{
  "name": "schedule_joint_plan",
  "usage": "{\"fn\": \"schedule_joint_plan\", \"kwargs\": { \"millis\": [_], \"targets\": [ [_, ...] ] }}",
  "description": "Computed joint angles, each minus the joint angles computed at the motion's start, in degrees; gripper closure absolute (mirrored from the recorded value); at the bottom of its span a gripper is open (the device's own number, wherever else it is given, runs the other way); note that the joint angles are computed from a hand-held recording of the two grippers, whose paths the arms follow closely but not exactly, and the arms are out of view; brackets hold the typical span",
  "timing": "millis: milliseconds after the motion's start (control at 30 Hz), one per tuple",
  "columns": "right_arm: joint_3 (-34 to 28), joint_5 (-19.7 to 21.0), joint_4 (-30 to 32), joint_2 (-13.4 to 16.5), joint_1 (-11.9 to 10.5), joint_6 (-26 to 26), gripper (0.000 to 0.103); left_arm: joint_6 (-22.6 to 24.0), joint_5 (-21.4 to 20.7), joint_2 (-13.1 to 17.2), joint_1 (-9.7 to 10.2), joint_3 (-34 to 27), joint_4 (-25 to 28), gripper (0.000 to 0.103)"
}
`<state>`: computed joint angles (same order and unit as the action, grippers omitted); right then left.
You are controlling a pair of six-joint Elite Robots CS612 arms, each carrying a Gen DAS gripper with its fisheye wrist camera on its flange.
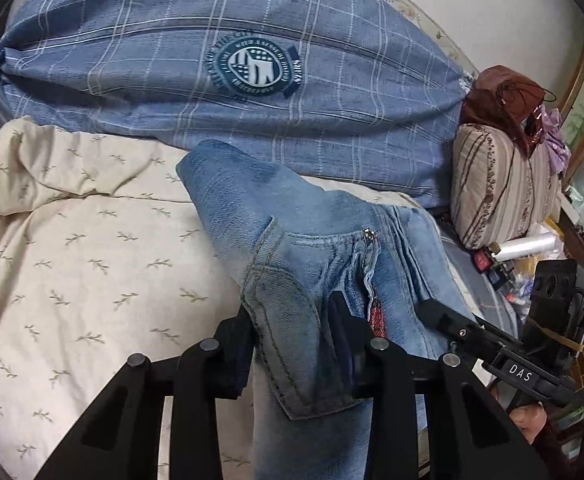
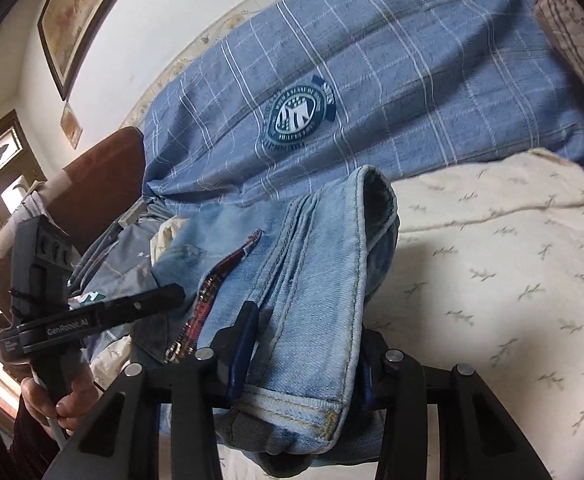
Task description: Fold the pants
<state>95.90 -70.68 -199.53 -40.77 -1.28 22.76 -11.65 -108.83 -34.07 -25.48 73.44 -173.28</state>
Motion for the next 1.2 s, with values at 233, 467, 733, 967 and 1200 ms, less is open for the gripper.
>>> {"fn": "schedule_joint_plan", "kwargs": {
  "millis": [233, 467, 733, 967, 1200],
  "targets": [
    [-3.14, -0.70, 15.49, 1.15, 1.01, -0.93, 0.054, 0.61, 7.62, 2.05, -0.74, -2.57, 10.56, 0.055],
    [-2.80, -0.53, 17.79, 0.33, 0.69, -0.29, 0.038, 0.62, 14.59, 0.45, -1.69, -0.05, 8.61, 0.034],
    [2.60, -2.98, 3.64, -1.93, -0.52, 2.32, 0.035, 1.50, 28.41, -4.46, -4.27, 8.87, -6.24, 0.018],
    [5.52, -9.39, -5.76, -3.43, 0.22, 2.38, 0.035, 3.31, 37.15, -8.48, -6.45, 14.18, -11.94, 0.015],
    [7.16, -12.58, -10.30, -4.85, 1.68, -2.25, 0.035, 5.20, 43.90, -11.86, -8.34, 18.67, -18.16, 0.004]
  ]
}}
